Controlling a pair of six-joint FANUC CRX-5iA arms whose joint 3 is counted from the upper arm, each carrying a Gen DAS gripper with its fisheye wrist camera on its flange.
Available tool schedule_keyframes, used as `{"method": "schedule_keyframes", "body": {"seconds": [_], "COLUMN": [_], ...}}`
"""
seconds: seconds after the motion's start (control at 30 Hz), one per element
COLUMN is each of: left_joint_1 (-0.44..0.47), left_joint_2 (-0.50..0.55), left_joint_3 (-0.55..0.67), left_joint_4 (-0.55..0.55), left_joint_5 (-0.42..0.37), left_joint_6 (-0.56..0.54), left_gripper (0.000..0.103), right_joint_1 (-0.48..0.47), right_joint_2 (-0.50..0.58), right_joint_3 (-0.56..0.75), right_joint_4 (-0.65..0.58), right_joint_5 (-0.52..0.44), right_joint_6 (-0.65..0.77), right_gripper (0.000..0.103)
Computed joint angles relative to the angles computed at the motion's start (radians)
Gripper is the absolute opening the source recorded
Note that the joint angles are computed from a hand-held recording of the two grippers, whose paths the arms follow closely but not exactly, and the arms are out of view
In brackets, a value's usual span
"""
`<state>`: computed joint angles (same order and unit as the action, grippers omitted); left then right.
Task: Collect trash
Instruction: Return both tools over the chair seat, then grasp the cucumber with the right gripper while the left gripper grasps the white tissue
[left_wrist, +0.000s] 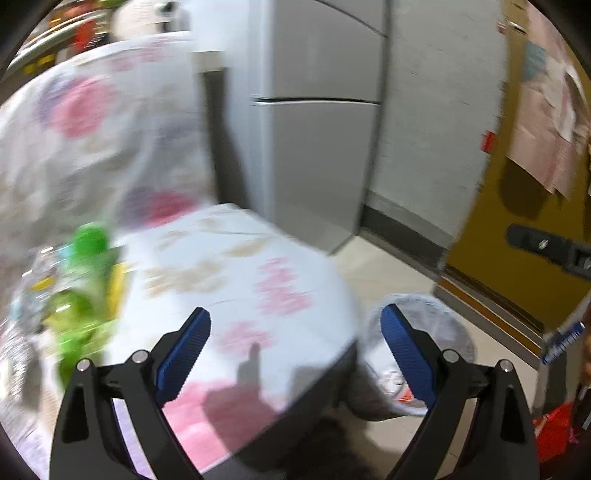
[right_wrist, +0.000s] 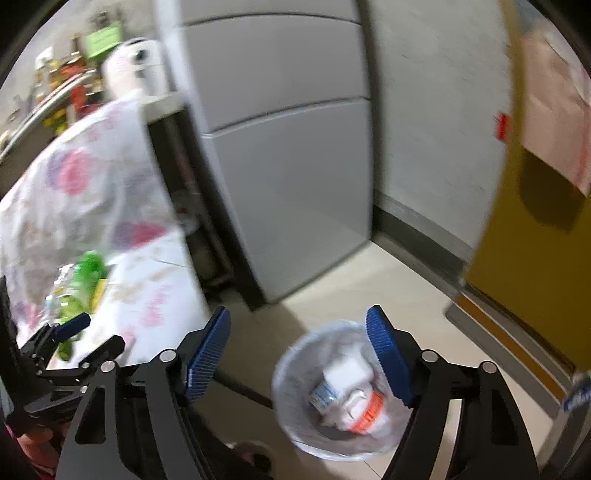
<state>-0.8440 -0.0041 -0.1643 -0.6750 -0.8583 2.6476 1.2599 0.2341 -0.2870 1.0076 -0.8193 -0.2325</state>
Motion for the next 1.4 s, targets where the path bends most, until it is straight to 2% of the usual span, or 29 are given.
{"method": "schedule_keyframes", "body": {"seconds": [0.2, 0.33, 0.43, 0.57, 0.63, 0.7, 0.83, 1.0, 1.2, 1.3, 1.4], "left_joint_1": [-0.008, 0.004, 0.027, 0.103, 0.134, 0.164, 0.217, 0.230, 0.263, 0.273, 0.268], "left_joint_2": [-0.176, -0.284, -0.358, -0.461, -0.510, -0.542, -0.601, -0.628, -0.681, -0.700, -0.703], "left_joint_3": [-0.126, -0.207, -0.256, -0.322, -0.352, -0.373, -0.416, -0.439, -0.471, -0.481, -0.481], "left_joint_4": [-0.051, -0.065, -0.067, -0.044, -0.036, -0.025, 0.004, 0.013, 0.035, 0.041, 0.036], "left_joint_5": [-0.167, -0.302, -0.396, -0.464, -0.494, -0.501, -0.496, -0.496, -0.494, -0.488, -0.496], "left_joint_6": [0.113, 0.196, 0.239, 0.262, 0.265, 0.251, 0.221, 0.218, 0.201, 0.189, 0.193], "left_gripper": [0.091, 0.091, 0.091, 0.091, 0.091, 0.091, 0.091, 0.091, 0.091, 0.091, 0.091], "right_joint_1": [0.013, 0.034, 0.050, 0.064, 0.069, 0.074, 0.084, 0.097, 0.103, 0.104, 0.101], "right_joint_2": [0.113, 0.252, 0.346, 0.478, 0.543, 0.576, 0.652, 0.745, 0.849, 0.934, 1.042], "right_joint_3": [0.155, 0.361, 0.511, 0.744, 0.862, 0.920, 1.065, 1.240, 1.421, 1.567, 1.767], "right_joint_4": [0.020, -0.149, -0.282, -0.480, -0.551, -0.573, -0.667, -0.794, -0.865, -0.872, -0.886], "right_joint_5": [0.136, 0.207, 0.213, 0.147, 0.094, 0.071, -0.005, -0.118, -0.228, -0.308, -0.402], "right_joint_6": [0.134, 0.408, 0.598, 0.832, 0.918, 0.961, 1.083, 1.224, 1.289, 1.299, 1.313], "right_gripper": [0.050, 0.039, 0.039, 0.041, 0.053, 0.056, 0.056, 0.056, 0.056, 0.056, 0.056]}}
